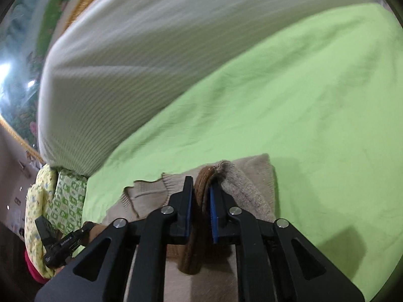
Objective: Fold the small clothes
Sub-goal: 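Grasp the brown hem with both grippers and fold it up toward the collar, then grasp the folded edge with both grippers and fold it over again, release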
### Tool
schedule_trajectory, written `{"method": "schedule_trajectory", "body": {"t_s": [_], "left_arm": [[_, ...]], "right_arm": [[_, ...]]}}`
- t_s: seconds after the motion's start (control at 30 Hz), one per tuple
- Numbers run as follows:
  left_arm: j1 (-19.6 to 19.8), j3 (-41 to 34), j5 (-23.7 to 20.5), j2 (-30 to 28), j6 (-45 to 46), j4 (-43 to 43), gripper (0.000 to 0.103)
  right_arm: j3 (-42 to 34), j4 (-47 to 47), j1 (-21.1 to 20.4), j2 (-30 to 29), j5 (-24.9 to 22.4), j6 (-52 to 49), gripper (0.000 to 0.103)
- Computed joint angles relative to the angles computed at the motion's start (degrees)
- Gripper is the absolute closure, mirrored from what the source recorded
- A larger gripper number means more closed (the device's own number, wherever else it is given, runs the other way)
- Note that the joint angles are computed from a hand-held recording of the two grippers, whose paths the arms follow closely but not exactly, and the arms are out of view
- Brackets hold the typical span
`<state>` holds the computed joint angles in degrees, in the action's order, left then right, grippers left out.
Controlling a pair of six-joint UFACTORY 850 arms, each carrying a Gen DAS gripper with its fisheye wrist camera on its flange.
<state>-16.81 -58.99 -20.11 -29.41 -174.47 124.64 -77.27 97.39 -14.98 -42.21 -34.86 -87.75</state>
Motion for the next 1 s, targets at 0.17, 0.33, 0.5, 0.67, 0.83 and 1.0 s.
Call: {"method": "schedule_trajectory", "body": {"t_s": [0.17,0.33,0.5,0.67,0.83,1.0], "left_arm": [[-1.9,5.1,-5.8,4.6,3.8,-8.2,0.027],[-4.3,8.7,-4.0,7.5,7.7,-11.9,0.027],[-10.3,8.8,-5.3,7.8,21.9,-19.8,0.027],[-14.4,3.0,-9.4,4.2,41.2,-29.9,0.025],[-13.1,-2.4,-14.5,0.4,52.1,-40.3,0.023],[-7.9,-0.6,-11.5,0.0,51.7,-44.8,0.023]], "right_arm": [[2.7,7.9,-0.9,2.7,-1.5,-8.9,0.034],[5.9,6.6,-1.1,5.7,-3.2,-12.1,0.034],[10.7,4.6,1.2,9.1,-1.6,-21.6,0.034],[11.5,1.9,4.9,9.7,2.6,-30.5,0.034],[10.5,5.3,5.6,9.1,7.2,-34.9,0.034],[8.1,15.5,4.6,7.4,15.6,-41.9,0.026]]}}
